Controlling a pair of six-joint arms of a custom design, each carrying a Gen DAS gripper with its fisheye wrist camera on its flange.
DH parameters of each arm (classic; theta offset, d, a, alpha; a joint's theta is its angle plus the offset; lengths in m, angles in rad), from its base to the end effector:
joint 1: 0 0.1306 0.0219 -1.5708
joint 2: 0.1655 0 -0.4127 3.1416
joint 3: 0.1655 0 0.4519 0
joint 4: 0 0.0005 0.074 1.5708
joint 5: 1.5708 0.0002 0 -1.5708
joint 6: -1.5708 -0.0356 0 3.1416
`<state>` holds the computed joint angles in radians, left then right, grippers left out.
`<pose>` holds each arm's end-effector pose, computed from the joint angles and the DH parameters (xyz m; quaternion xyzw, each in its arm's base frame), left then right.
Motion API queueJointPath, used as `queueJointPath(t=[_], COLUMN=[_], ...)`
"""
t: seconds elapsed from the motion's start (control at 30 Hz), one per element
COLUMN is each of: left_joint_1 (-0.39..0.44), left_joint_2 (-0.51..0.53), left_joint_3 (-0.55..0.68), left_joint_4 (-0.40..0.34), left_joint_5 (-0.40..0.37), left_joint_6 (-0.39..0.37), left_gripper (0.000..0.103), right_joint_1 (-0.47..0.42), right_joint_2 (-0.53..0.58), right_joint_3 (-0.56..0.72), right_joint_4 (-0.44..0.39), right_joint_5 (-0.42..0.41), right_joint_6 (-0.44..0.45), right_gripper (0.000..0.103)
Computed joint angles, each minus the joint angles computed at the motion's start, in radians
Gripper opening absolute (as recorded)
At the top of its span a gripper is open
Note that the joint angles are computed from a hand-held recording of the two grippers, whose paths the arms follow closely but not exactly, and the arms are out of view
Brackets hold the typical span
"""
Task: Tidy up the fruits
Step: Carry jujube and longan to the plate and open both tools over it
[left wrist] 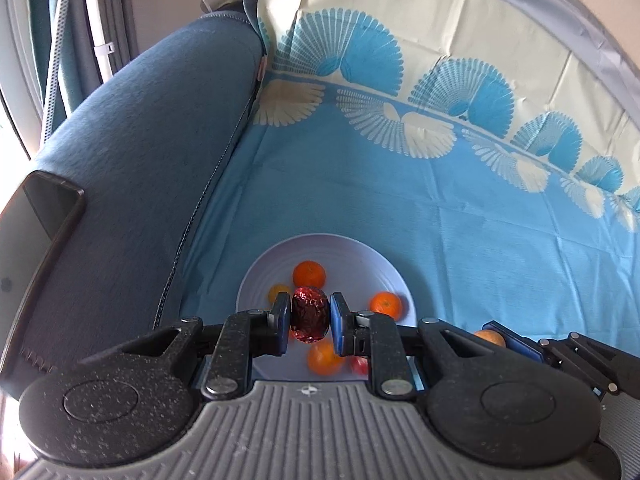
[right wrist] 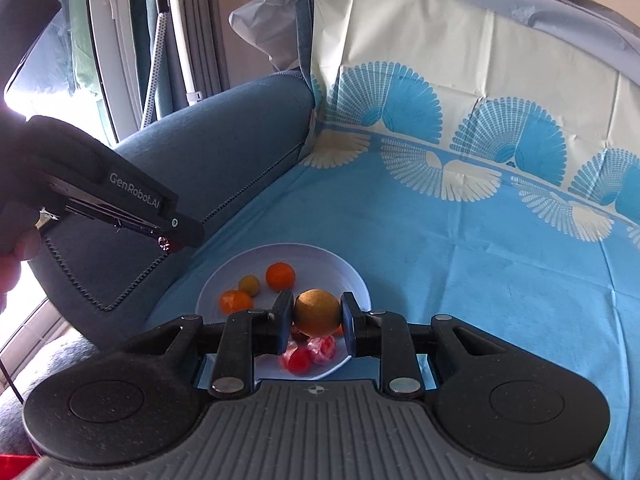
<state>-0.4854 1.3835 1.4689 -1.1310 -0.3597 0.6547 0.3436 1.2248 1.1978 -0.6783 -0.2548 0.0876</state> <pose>0.4627 -0.2305 0.4888 -0.1266 0.9428 0.0076 0.3082 0.4510 0.1703 0.4539 -0.2447 0.8682 0.1675 0.3978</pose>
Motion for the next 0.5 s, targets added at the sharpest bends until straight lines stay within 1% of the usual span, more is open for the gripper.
queueJointPath(t=[0.17,0.4,0.5], left_joint_1=[0.042,0.076,0.084], left_joint_2=[0.066,0.145,0.175], left_joint_3=[0.021,0.042,0.051], left_joint_4=[0.018,0.026,0.021], left_joint_5=[0.038,0.063,0.065], left_joint_6=[-0.039,-0.072,-0.089], left_gripper=[0.022,0.022,0.022], right_joint_1=[0.006,0.016,0.023], right_joint_2=[0.094,0.197,0.226], right_joint_3=[0.044,0.087,0.098], right_joint_4=[0.017,0.019,0.018], right_joint_5=[0.011,0.005,0.009], right_joint_6=[0.007,0.055,0.06], right_gripper=[0.027,0.027,0.027])
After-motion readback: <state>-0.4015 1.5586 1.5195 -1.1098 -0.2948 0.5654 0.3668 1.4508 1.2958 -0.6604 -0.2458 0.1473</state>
